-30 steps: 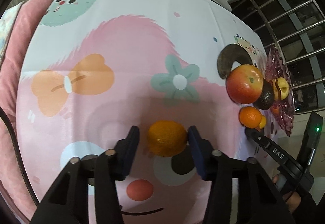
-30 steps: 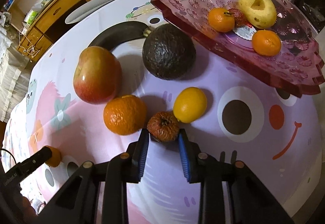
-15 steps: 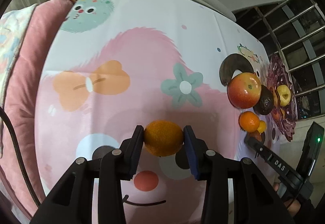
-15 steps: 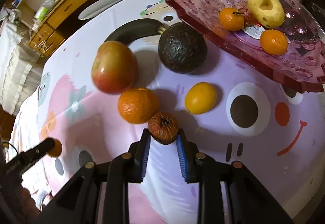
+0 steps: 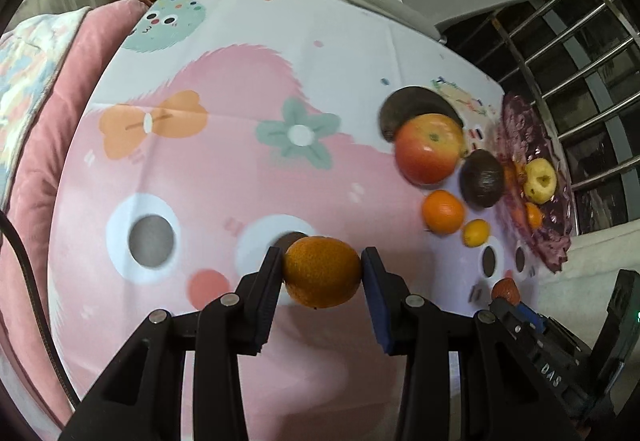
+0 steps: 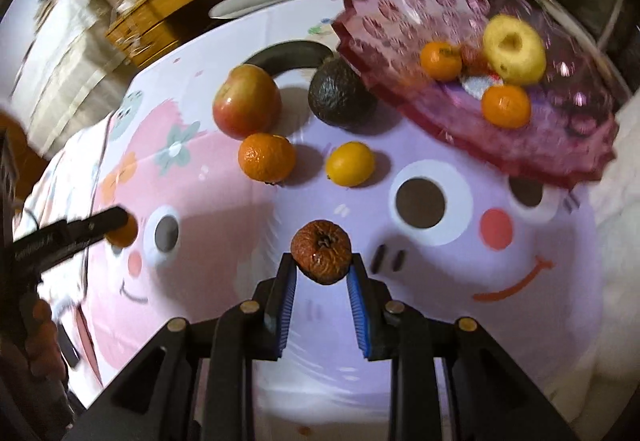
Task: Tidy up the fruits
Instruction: 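Carry both fruits into the pink bowl and open both grippers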
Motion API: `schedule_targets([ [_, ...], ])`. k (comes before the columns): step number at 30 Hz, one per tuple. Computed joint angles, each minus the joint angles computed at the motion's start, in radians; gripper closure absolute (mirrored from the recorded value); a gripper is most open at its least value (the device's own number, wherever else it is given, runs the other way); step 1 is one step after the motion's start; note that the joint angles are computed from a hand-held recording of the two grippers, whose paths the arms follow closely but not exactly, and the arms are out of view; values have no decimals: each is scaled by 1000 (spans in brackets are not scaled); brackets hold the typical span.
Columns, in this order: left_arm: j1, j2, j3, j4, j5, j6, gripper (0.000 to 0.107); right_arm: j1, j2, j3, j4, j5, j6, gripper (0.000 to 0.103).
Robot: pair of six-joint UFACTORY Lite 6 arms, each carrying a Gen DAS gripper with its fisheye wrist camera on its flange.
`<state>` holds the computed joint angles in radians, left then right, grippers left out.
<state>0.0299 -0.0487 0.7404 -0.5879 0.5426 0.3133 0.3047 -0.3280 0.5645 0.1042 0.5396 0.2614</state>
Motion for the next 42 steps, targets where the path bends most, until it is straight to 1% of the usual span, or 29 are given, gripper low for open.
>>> schedule_targets([
  [3, -150, -93, -20, 127, -21, -303, 69, -93, -62, 7, 77, 57, -255, 77],
  [5, -269, -128, -12, 242, -44, -512, 68, -177, -106, 22, 158, 103, -452, 77],
  [7, -378, -117, 32, 371, -43, -722, 68, -278, -151, 41, 231, 157, -661, 77],
  [10, -514, -80, 115, 553, -34, -1028, 68, -392, -150, 88, 305, 212, -872, 77],
  [13, -627, -23, 219, 707, -1, -1250, 68, -538, -126, 150, 406, 287, -1112, 77],
  [15, -676, 31, 291, 764, 16, -1335, 68, -627, -99, 196, 457, 336, -1255, 77],
  [17, -722, 82, 361, 815, 28, -1409, 68, -693, -76, 231, 492, 376, -1348, 77],
  [20, -770, 168, 473, 849, 44, -1475, 68, -802, -12, 298, 538, 441, -1486, 77],
  [24, -803, 283, 619, 842, 54, -1488, 68, -918, 65, 363, 561, 483, -1600, 77],
  [26, -819, 334, 684, 842, 58, -1498, 68, -950, 103, 388, 566, 484, -1624, 77],
  [30, -847, 446, 828, 832, 77, -1485, 68, -986, 202, 461, 549, 451, -1633, 77],
  [35, -857, 583, 1002, 762, 109, -1393, 68, -1015, 303, 537, 537, 412, -1630, 77],
  [38, -860, 659, 1103, 723, 134, -1330, 68, -1018, 360, 576, 526, 411, -1612, 77],
  [39, -862, 680, 1134, 720, 146, -1317, 64, -1019, 378, 589, 524, 420, -1603, 77],
  [40, -863, 699, 1162, 717, 158, -1302, 58, -1021, 394, 599, 526, 428, -1595, 77],
  [42, -869, 736, 1219, 720, 192, -1279, 51, -1014, 415, 607, 515, 428, -1562, 74],
])
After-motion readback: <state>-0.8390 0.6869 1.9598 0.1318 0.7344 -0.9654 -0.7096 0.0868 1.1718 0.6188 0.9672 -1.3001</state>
